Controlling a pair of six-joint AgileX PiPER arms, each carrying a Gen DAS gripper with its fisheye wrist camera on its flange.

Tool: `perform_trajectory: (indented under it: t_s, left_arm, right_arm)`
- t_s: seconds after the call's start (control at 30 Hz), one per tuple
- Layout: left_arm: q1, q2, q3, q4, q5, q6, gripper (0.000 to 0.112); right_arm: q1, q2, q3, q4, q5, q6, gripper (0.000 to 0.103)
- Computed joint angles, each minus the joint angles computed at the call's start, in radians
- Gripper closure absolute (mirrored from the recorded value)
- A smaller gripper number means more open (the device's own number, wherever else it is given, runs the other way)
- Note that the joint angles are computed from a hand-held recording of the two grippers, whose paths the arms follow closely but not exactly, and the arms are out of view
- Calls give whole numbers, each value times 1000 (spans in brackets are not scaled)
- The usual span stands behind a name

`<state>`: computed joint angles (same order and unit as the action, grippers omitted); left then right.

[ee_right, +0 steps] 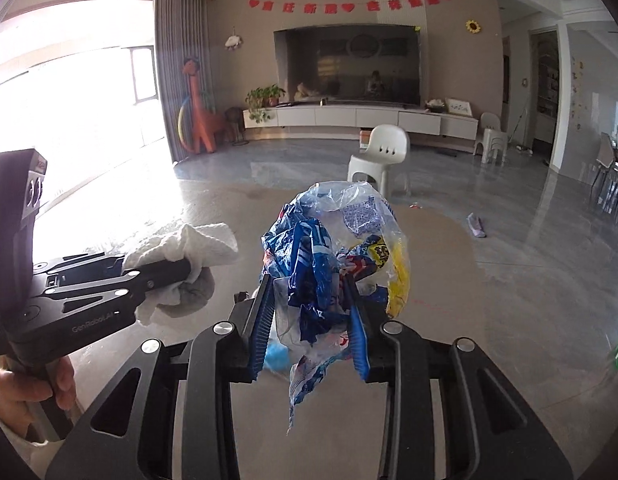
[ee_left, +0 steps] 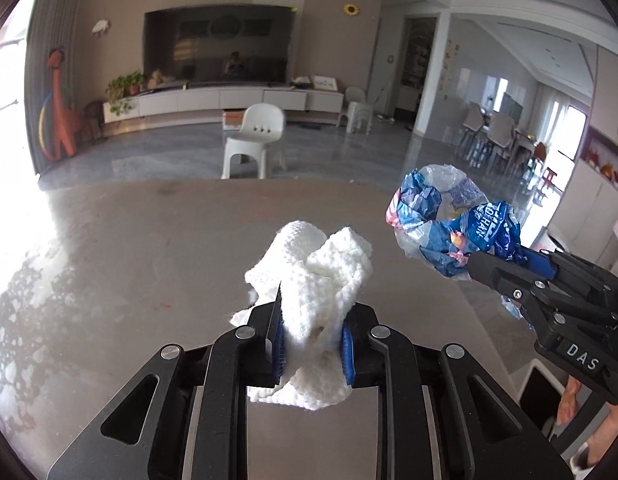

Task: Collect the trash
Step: 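Carry the white cloth and plastic bag over the white trash bin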

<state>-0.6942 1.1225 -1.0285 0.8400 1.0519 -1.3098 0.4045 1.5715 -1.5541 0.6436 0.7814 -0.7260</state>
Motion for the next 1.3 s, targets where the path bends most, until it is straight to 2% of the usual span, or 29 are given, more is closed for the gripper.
perform_trajectory:
  t_s: [0.17, 0.33, 0.67, 0.83, 1.0, 1.3]
  left_arm:
    - [-149, 119, -123, 31, 40, -55, 92]
    - [-231, 228, -232, 36, 26, -67, 92]
    - [-326, 520, -483, -41, -90, 22, 91]
    - [-339, 679, -640, -127, -152, 128, 91]
    - [-362, 808, -784, -209, -178, 209, 91]
    - [-375, 1021, -1059, -338, -120, 350, 91]
  right_arm:
    - [-152, -118, 107, 99, 47, -89, 68]
    - [-342, -198, 198, 182, 107, -184, 67]
    - [-750, -273, 353, 307, 219, -385, 67]
    - [-926, -248, 382, 339, 249, -466, 67]
    - [-1037, -218, 392, 340, 263, -506, 67]
    - [-1185, -129, 409, 353, 286, -594, 66]
